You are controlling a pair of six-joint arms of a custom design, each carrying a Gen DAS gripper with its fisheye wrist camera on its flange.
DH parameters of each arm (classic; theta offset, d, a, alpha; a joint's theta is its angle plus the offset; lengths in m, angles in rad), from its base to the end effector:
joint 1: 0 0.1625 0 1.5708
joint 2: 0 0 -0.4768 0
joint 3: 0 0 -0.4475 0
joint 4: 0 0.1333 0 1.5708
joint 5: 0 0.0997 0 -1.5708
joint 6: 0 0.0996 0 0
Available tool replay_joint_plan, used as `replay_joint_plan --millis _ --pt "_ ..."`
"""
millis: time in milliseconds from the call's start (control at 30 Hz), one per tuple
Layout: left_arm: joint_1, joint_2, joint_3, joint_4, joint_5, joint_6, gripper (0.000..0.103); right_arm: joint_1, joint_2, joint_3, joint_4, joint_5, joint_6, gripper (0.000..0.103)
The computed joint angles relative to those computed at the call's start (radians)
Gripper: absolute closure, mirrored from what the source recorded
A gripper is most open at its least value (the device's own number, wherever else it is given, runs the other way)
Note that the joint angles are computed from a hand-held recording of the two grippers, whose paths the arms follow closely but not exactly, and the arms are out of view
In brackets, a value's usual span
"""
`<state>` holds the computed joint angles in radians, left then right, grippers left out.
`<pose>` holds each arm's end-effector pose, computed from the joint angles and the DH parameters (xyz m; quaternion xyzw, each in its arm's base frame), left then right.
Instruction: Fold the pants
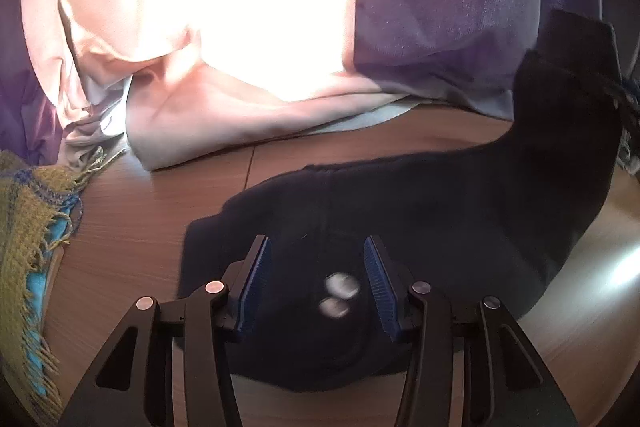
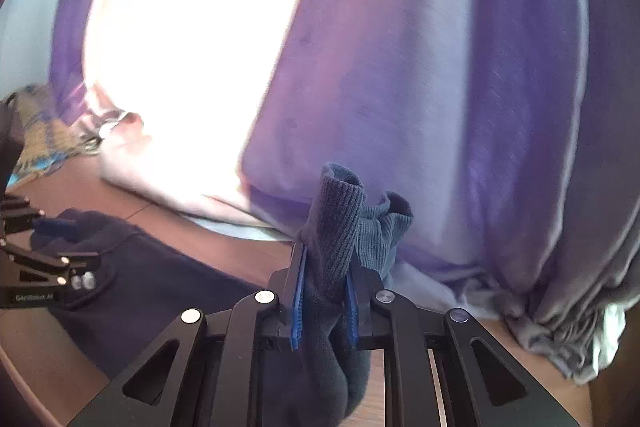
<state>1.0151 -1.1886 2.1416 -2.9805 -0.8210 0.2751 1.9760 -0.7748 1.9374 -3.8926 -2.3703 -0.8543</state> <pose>-0.1238 -0.5807 0.2187 0.2899 0.8628 -0.2585 0.3237 0.3020 -0.5471 0.1489 0.2816 -0.7484 0.4193 0.4298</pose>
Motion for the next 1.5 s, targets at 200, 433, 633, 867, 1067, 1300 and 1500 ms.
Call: replay_joint_plan --millis 200,433,633,867,1067,1300,1500 --pt "0.057 -0.023 -0.010 0.061 -0.033 0.031 0.055 0.042 0.052 -0.037 0.016 -0.003 -0.044 0.085" --pt "0.116 -0.033 -0.040 0.132 -0.140 -0.005 0.058 0.080 0.106 -0.069 0.059 0.020 -0.043 0.085" --pt "0.138 -0.050 -0.054 0.166 -0.207 -0.002 0.058 0.095 0.138 -0.081 0.116 0.052 -0.012 0.085" --pt "0.142 -0.085 -0.048 0.167 -0.249 0.009 0.065 0.107 0.171 -0.087 0.176 0.110 0.000 0.085" --pt "0.149 -0.147 -0.053 0.162 -0.225 0.062 0.065 0.112 0.197 -0.090 0.236 0.151 -0.017 0.085" --pt "0.176 -0.170 -0.094 0.193 -0.161 0.170 0.065 0.102 0.216 -0.097 0.338 0.179 0.058 0.084" --pt "0.157 -0.176 -0.114 0.233 -0.237 0.253 0.065 0.107 0.191 -0.069 0.421 0.230 0.167 0.073"
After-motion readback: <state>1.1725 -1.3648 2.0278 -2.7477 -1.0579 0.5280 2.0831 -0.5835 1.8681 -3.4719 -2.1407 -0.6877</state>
